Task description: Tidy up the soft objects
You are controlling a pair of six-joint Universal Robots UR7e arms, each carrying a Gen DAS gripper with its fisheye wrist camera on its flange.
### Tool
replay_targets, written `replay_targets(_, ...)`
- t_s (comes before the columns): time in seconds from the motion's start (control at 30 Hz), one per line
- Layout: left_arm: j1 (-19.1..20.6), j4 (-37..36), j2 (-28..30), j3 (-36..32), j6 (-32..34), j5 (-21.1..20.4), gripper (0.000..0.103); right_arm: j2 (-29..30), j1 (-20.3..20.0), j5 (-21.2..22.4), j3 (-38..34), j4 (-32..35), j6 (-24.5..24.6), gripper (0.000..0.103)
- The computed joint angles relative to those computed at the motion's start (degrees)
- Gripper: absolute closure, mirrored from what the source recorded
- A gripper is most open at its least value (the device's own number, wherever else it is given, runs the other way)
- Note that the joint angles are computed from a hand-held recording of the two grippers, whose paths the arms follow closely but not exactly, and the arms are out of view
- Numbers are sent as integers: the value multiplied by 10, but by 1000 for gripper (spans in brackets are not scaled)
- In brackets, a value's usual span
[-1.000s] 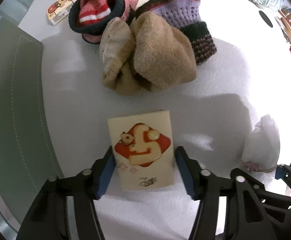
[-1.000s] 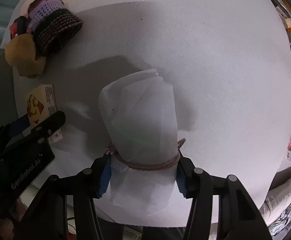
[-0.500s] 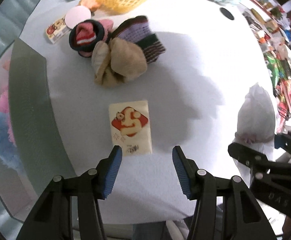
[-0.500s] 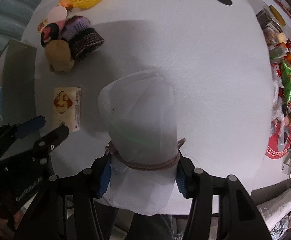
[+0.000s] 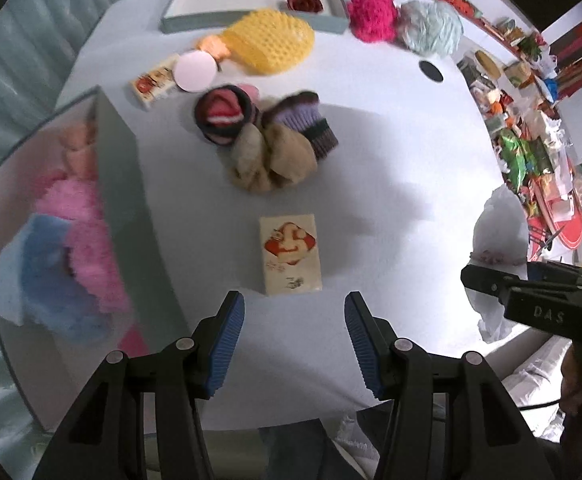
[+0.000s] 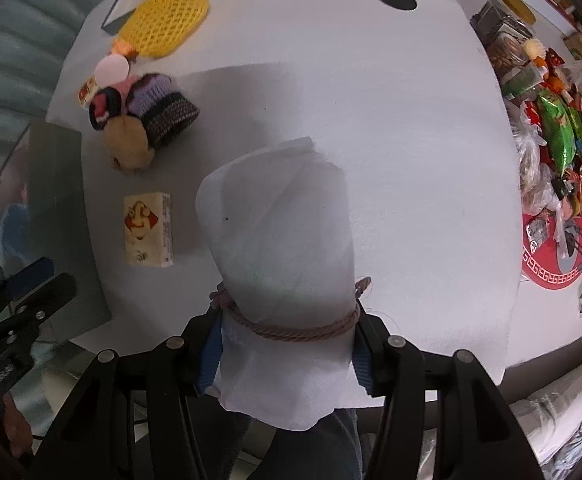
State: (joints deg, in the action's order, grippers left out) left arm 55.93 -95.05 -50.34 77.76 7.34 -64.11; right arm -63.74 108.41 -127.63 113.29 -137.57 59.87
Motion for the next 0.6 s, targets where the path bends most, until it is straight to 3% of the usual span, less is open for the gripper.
replay_targets(0.13, -3, 4, 12, -3, -7, 14, 48, -13, 1, 2, 10, -1, 7, 45)
replay_targets(0.2, -10, -10, 28, 5, -6, 30, 36, -22, 7, 3, 17, 6, 18, 45)
replay_targets(0.23, -12, -20, 35, 13, -7, 41, 20, -27, 9, 3, 20, 10, 23, 45)
replay_targets(0.27, -14, -27, 42, 17, -12, 52, 15, -30, 9, 3, 23, 10, 24, 45)
replay_targets(0.47, -6, -40, 100, 28, -82, 109, 15, -57, 15, 4, 48, 31, 60, 45)
replay_targets(0.6, -5, -59, 118, 41, -86, 134, 15, -71, 15, 6, 61, 41, 69, 45)
